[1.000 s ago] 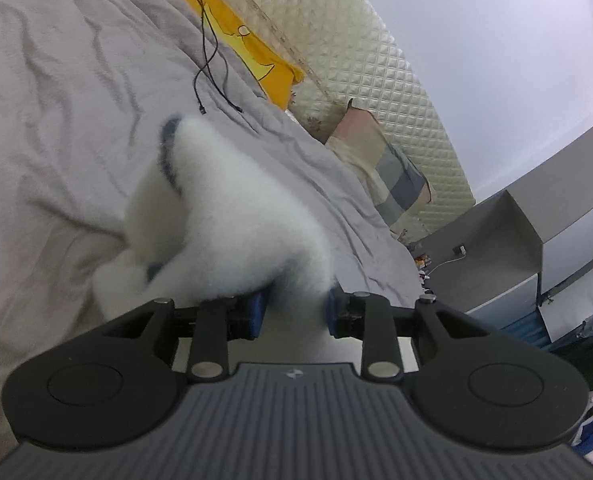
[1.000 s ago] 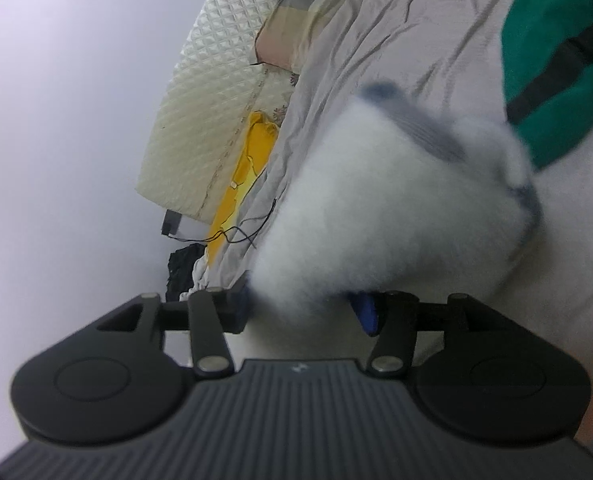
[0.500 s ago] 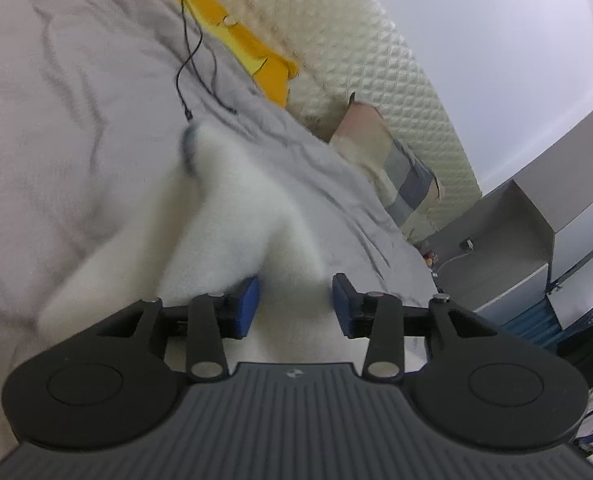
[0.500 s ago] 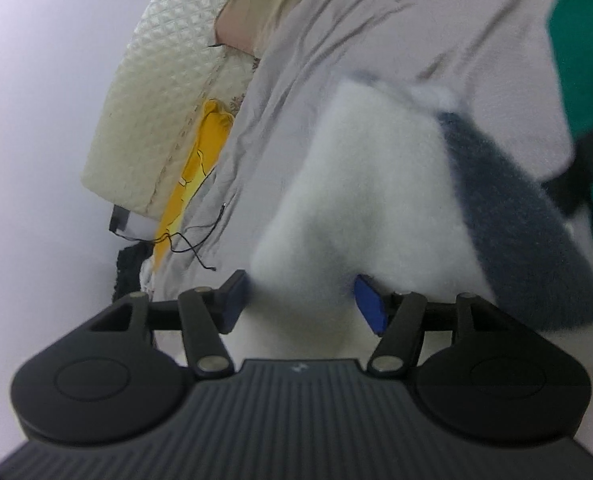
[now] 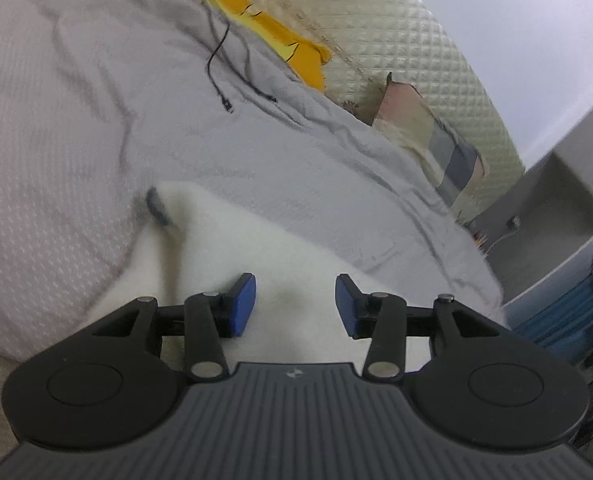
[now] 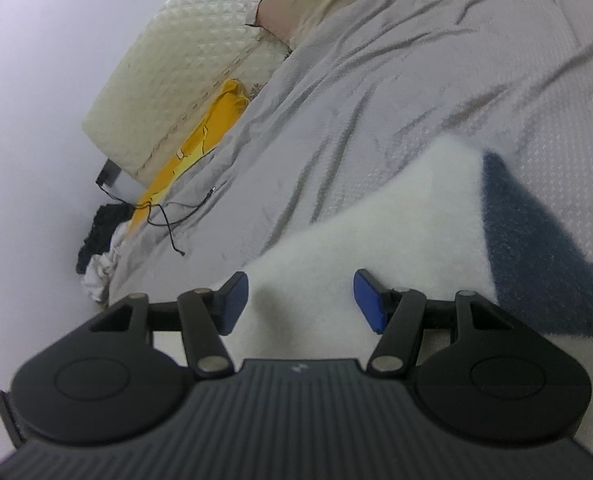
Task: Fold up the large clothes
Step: 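Open both grippers and move them to the sweater's folded edge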
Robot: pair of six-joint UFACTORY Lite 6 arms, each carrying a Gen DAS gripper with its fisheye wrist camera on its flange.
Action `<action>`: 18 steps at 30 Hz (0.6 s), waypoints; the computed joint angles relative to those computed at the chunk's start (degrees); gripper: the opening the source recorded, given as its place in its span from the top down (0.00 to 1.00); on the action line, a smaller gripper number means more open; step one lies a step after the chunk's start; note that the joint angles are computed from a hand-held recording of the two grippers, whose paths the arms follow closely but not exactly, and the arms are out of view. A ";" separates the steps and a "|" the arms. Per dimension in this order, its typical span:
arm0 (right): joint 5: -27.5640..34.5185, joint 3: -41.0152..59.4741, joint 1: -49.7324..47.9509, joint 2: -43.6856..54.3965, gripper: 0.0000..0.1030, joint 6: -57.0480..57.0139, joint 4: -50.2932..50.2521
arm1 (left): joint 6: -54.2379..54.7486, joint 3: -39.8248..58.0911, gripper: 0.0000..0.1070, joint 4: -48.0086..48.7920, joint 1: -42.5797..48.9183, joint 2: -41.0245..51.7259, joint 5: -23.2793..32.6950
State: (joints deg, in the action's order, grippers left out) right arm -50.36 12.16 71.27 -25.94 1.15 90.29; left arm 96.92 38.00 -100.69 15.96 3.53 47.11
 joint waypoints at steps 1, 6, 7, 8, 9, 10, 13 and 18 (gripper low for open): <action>-0.11 1.37 0.23 0.83 0.41 -2.50 1.52 | 1.70 -1.62 0.53 -0.70 -0.96 -2.76 -1.80; -6.41 11.09 7.50 8.77 0.38 -17.58 11.99 | 11.21 -11.18 0.48 -4.52 -7.62 -19.50 -11.56; -7.54 13.20 8.41 10.93 0.38 -20.57 13.47 | 13.06 -13.38 0.48 -5.91 -9.57 -23.03 -14.05; -8.57 15.30 9.57 13.07 0.38 -22.84 14.55 | 14.39 -15.75 0.48 -6.95 -11.09 -26.58 -15.82; -9.67 17.26 11.06 15.08 0.38 -24.86 15.42 | 14.37 -17.65 0.48 -6.77 -12.18 -29.44 -16.58; -10.49 18.95 12.25 16.79 0.38 -26.54 16.21 | 12.26 -19.21 0.48 -4.99 -12.70 -32.14 -16.98; -12.83 22.69 16.22 20.35 0.38 -29.87 18.99 | 4.10 -23.39 0.48 1.70 -14.91 -41.05 -20.56; -11.84 24.46 18.43 22.45 0.39 -30.62 20.48 | -5.49 -25.95 0.48 9.94 -18.82 -46.54 -25.07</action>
